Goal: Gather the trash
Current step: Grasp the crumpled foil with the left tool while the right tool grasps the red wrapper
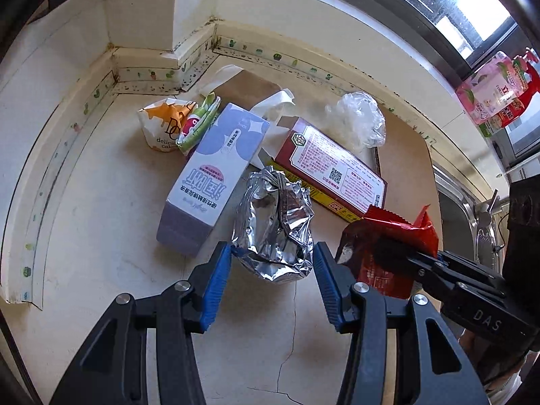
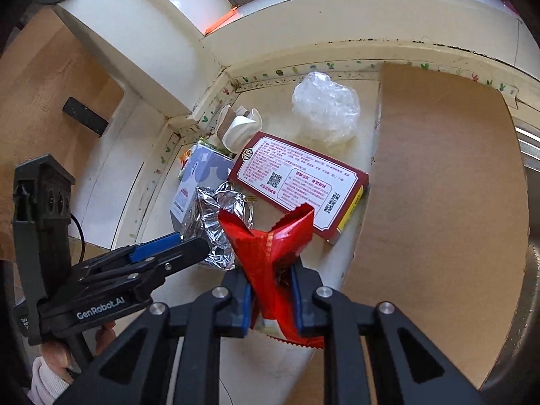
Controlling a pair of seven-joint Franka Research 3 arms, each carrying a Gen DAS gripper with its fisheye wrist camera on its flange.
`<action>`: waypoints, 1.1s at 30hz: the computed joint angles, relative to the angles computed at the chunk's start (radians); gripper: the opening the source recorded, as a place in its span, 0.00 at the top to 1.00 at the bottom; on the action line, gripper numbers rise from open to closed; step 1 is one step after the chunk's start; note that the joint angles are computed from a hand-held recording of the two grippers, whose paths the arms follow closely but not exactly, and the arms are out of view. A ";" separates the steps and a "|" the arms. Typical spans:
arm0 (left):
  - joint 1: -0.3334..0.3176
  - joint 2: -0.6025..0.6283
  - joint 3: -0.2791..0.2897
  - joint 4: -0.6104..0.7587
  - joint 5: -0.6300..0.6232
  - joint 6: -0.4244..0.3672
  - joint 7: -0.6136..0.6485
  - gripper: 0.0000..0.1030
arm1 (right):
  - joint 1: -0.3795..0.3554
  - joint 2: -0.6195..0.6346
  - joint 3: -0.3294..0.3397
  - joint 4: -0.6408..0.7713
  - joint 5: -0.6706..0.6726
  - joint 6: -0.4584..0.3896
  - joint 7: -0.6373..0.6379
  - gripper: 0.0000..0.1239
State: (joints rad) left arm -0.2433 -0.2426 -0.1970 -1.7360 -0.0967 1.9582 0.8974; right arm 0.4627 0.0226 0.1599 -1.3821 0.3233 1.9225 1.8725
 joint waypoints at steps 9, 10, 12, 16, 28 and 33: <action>0.003 0.050 -0.009 0.038 0.027 -0.030 -0.021 0.45 | -0.003 0.000 -0.001 -0.027 0.021 0.007 -0.016 0.87; 0.004 0.058 -0.013 0.050 0.042 -0.044 -0.024 0.41 | -0.004 -0.002 -0.002 -0.033 0.026 0.009 -0.017 0.87; 0.003 0.065 -0.014 0.056 0.050 -0.047 -0.019 0.40 | -0.005 -0.009 -0.003 -0.043 0.033 0.015 -0.022 0.88; 0.006 0.073 -0.008 0.056 0.032 -0.032 -0.017 0.39 | -0.008 -0.020 -0.003 -0.058 0.045 0.017 -0.032 0.88; 0.004 0.134 -0.020 0.111 0.038 -0.028 -0.004 0.39 | -0.018 -0.050 -0.007 -0.100 0.076 0.024 -0.037 0.88; -0.006 0.131 -0.037 0.123 0.108 -0.024 -0.021 0.52 | -0.021 -0.075 -0.007 -0.126 0.085 0.030 -0.027 0.88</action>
